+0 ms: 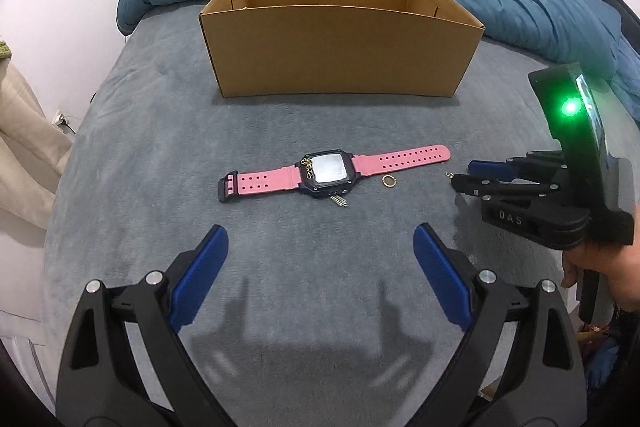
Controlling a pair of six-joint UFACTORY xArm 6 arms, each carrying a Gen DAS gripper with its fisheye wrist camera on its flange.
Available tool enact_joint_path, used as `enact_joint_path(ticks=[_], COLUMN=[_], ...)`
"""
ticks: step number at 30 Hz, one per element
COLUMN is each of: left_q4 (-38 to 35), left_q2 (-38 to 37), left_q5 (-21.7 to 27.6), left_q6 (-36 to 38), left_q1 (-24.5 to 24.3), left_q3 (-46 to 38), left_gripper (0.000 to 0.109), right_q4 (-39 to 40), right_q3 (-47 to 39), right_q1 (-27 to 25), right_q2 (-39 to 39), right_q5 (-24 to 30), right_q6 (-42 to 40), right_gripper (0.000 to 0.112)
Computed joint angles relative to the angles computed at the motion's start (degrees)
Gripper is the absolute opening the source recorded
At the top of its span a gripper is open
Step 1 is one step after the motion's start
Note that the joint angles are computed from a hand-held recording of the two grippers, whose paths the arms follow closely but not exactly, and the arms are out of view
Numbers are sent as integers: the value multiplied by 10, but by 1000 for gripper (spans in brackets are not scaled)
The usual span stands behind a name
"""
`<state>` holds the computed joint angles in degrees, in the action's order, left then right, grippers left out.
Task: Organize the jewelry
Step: 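Withdraw both grippers and move the right gripper to the small silver charm, then close the right gripper on the silver charm while the left gripper approaches the gold ring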
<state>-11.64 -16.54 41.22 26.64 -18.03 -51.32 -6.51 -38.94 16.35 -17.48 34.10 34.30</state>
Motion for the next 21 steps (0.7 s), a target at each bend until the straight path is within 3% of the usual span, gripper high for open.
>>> enact_joint_path(ticks=[5,10,21], left_q4=[-4,-6,-15], left_q2=[3,5,10], left_q5=[-2,-9,-15], left_q6=[-5,2,11], left_q1=[-8,-24,-43], left_q3=[-2,-1,2], left_gripper=[90,90,90], right_q4=[22,51,71], right_q3=[11,27,62], right_q1=[-2,-12,-16], right_q2=[6,-8,-62], right_q5=[-19,-27,-31], right_q6=[-40,-85,-72], right_gripper=[25,13,13])
